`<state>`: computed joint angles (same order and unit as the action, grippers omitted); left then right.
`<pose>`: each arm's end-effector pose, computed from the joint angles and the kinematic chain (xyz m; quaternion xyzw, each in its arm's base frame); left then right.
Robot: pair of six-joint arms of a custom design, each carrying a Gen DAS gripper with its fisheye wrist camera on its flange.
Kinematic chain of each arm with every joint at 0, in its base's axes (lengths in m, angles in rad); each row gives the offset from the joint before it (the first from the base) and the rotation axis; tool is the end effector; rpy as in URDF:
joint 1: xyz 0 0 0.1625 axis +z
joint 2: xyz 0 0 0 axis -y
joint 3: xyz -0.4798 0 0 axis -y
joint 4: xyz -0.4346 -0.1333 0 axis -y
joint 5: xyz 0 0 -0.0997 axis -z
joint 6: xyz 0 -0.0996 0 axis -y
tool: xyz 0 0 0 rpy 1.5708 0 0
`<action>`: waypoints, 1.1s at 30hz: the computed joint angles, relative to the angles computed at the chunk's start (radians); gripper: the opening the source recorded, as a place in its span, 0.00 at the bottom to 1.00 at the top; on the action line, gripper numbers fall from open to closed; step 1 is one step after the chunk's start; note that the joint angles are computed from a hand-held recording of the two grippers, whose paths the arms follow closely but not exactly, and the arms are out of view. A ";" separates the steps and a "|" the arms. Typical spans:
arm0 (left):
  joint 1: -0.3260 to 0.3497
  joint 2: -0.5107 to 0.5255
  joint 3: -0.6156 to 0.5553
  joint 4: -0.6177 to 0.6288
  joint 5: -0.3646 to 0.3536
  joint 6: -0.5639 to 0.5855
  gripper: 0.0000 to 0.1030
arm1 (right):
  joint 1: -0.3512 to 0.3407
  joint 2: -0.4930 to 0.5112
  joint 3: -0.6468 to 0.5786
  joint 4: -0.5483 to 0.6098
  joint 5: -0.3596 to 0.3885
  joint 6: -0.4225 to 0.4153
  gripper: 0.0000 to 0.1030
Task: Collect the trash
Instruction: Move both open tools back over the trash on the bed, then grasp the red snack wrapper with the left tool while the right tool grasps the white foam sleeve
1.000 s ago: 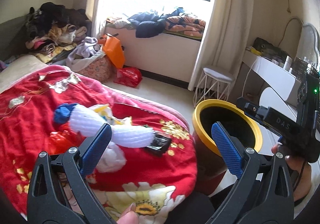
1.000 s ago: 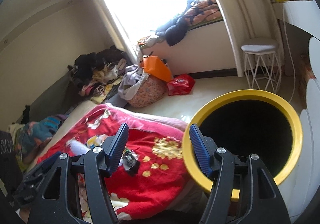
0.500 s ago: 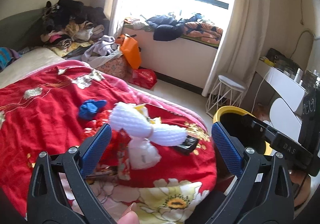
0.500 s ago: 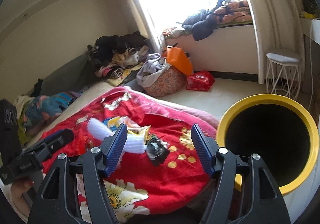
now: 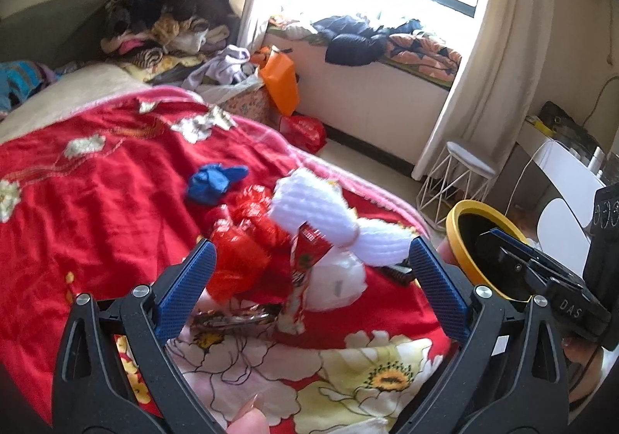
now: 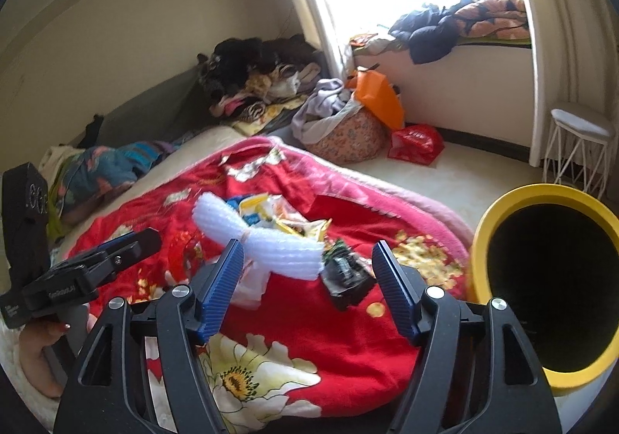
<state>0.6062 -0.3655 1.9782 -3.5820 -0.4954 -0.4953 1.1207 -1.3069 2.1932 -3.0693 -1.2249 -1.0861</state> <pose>-0.3180 -0.4893 -0.1052 0.0971 0.8424 -0.4615 0.2608 -0.0825 -0.5547 0.2696 0.3429 -0.8760 0.3275 0.0882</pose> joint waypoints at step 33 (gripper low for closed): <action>0.070 -0.001 -0.028 0.034 -0.160 -0.018 0.10 | 0.040 0.090 -0.093 0.215 -0.044 -0.069 0.12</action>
<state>0.6763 -0.3666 1.9500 -3.5478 -0.6552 -0.5133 1.1602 -1.2169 2.0999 -2.8545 -1.2690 -1.1548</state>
